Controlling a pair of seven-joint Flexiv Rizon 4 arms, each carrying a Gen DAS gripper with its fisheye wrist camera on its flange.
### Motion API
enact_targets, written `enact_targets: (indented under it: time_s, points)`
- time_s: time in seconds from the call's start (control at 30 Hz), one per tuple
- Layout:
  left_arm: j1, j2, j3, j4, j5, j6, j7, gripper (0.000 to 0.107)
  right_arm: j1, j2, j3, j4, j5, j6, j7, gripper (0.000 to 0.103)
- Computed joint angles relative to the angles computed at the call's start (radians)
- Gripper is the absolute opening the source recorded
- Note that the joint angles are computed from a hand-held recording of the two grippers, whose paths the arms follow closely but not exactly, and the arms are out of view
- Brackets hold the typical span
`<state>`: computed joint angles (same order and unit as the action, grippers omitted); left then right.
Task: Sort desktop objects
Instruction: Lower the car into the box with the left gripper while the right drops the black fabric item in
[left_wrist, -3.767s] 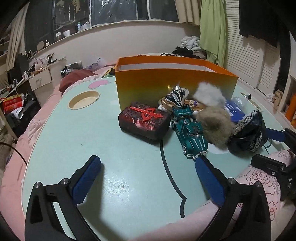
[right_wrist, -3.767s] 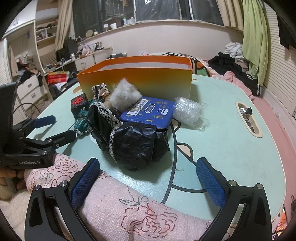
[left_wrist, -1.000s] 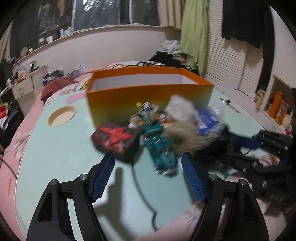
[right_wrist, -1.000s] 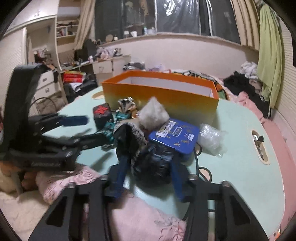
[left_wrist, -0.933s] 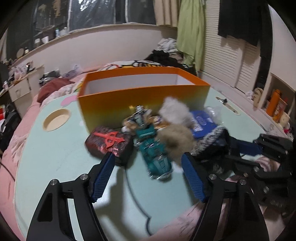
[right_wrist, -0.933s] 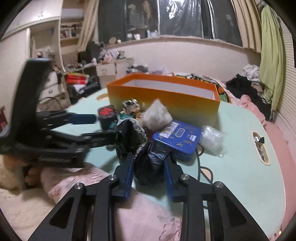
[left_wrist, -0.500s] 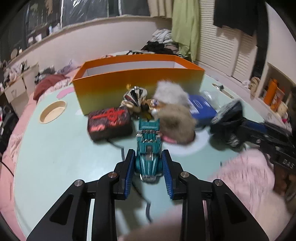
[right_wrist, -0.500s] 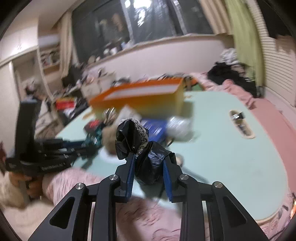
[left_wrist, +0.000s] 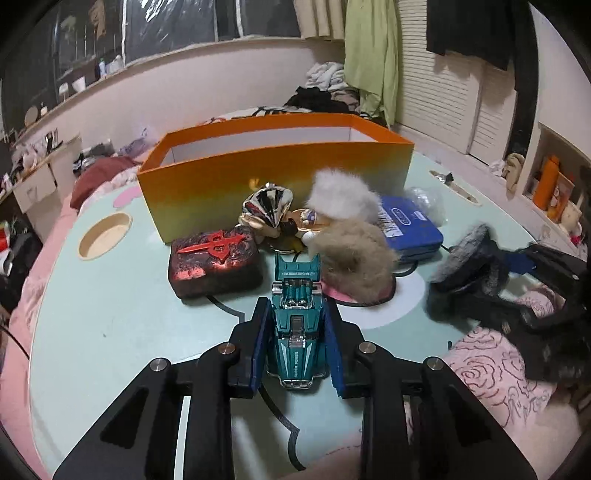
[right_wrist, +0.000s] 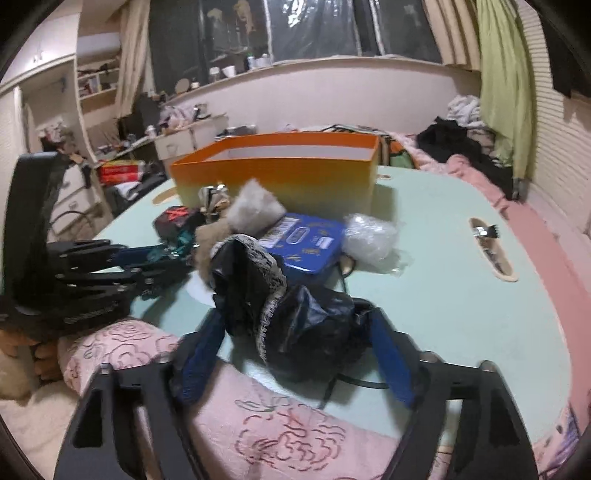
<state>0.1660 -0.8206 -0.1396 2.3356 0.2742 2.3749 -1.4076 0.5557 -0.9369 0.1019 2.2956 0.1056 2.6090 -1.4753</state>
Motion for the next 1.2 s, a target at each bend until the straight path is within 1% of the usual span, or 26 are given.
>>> enact_targets:
  time_s: [0.1, 0.13, 0.2, 0.23, 0.3, 0.33, 0.4, 0.43, 0.53, 0.57, 0.6, 0.63, 0.67, 0.7, 0.73, 0.77, 0.8, 0.83, 0.87, 0.93, 0.97, 1.03, 1.1, 1.13, 1.17, 1.2]
  points:
    - [0.048, -0.004, -0.017, 0.013, 0.068, 0.027, -0.004, 0.028, -0.021, -0.008, 0.013, 0.012, -0.023, 0.048, 0.002, 0.037]
    - [0.064, -0.003, -0.02, 0.02, 0.094, 0.05, -0.006, 0.028, -0.014, -0.004, 0.011, 0.013, -0.011, 0.054, -0.001, 0.036]
    - [0.093, 0.015, -0.035, 0.03, 0.128, 0.055, -0.019, 0.028, -0.007, 0.012, 0.01, 0.021, 0.003, 0.07, -0.005, 0.036]
    - [0.118, 0.035, -0.054, 0.031, 0.148, 0.043, -0.035, 0.028, -0.014, 0.024, 0.014, 0.024, -0.006, 0.078, -0.001, 0.036]
    - [0.135, 0.064, -0.075, 0.026, 0.159, 0.046, -0.066, 0.028, -0.033, 0.058, 0.023, 0.021, -0.031, 0.091, 0.015, 0.036]
    - [0.145, 0.082, -0.09, 0.015, 0.165, 0.048, -0.086, 0.028, -0.042, 0.085, 0.023, 0.01, -0.044, 0.075, 0.027, 0.036]
    - [0.154, 0.113, -0.11, -0.014, 0.166, 0.032, -0.129, 0.028, -0.025, 0.14, -0.001, -0.035, -0.022, -0.021, 0.037, 0.036]
    - [0.161, 0.128, -0.128, -0.042, 0.162, 0.006, -0.158, 0.028, -0.019, 0.156, -0.012, -0.065, -0.012, -0.063, 0.041, 0.036]
    - [0.187, 0.131, -0.178, -0.141, 0.16, -0.1, -0.232, 0.028, -0.03, 0.168, -0.034, -0.193, -0.027, -0.224, 0.084, 0.037]
    - [0.187, 0.122, -0.183, -0.167, 0.147, -0.13, -0.247, 0.029, -0.034, 0.163, -0.042, -0.236, -0.043, -0.294, 0.1, 0.041]
    - [0.186, 0.106, -0.188, -0.202, 0.129, -0.174, -0.263, 0.038, -0.03, 0.158, -0.053, -0.267, -0.05, -0.349, 0.109, 0.044]
    - [0.157, 0.103, -0.162, -0.212, 0.078, -0.2, -0.266, 0.045, -0.005, 0.153, -0.083, -0.296, -0.032, -0.419, 0.113, 0.053]
    - [0.134, 0.099, -0.151, -0.205, -0.004, -0.213, -0.238, 0.051, 0.046, 0.146, -0.135, -0.323, 0.014, -0.486, 0.118, 0.06]
    - [0.139, 0.087, -0.154, -0.21, -0.022, -0.23, -0.248, 0.064, 0.083, 0.141, -0.177, -0.345, 0.054, -0.564, 0.122, 0.064]
    - [0.172, 0.064, -0.172, -0.226, 0.025, -0.244, -0.29, 0.069, 0.092, 0.132, -0.198, -0.342, 0.028, -0.58, 0.155, 0.069]
    - [0.205, 0.039, -0.198, -0.231, 0.065, -0.215, -0.295, 0.069, 0.126, 0.122, -0.224, -0.332, 0.058, -0.53, 0.122, 0.071]
    - [0.211, 0.025, -0.198, -0.23, 0.077, -0.181, -0.289, 0.072, 0.14, 0.122, -0.231, -0.322, 0.078, -0.508, 0.098, 0.072]
    - [0.201, 0.029, -0.186, -0.227, 0.07, -0.18, -0.289, 0.073, 0.126, 0.129, -0.218, -0.311, 0.059, -0.502, 0.11, 0.073]
    - [0.207, 0.031, -0.191, -0.227, 0.075, -0.189, -0.291, 0.073, 0.102, 0.135, -0.195, -0.306, 0.043, -0.504, 0.114, 0.074]
    - [0.212, 0.038, -0.194, -0.227, 0.078, -0.203, -0.292, 0.074, 0.088, 0.148, -0.179, -0.296, 0.036, -0.501, 0.116, 0.074]
    - [0.216, 0.041, -0.195, -0.222, 0.081, -0.194, -0.295, 0.074, 0.087, 0.156, -0.175, -0.283, 0.048, -0.473, 0.118, 0.074]
    - [0.235, 0.041, -0.201, -0.192, 0.116, -0.102, -0.315, 0.074, 0.091, 0.153, -0.155, -0.246, 0.088, -0.341, 0.108, 0.074]
    - [0.226, 0.054, -0.17, -0.158, 0.147, -0.011, -0.33, 0.074, 0.085, 0.155, -0.129, -0.209, 0.109, -0.229, 0.08, 0.077]
    - [0.215, 0.077, -0.148, -0.138, 0.164, 0.015, -0.327, 0.077, 0.091, 0.156, -0.119, -0.194, 0.122, -0.196, 0.062, 0.085]
    - [0.198, 0.094, -0.124, -0.122, 0.172, 0.019, -0.319, 0.078, 0.103, 0.167, -0.111, -0.168, 0.14, -0.169, 0.04, 0.09]
    - [0.182, 0.112, -0.1, -0.103, 0.18, 0.02, -0.308, 0.08, 0.11, 0.172, -0.104, -0.145, 0.153, -0.153, 0.018, 0.09]
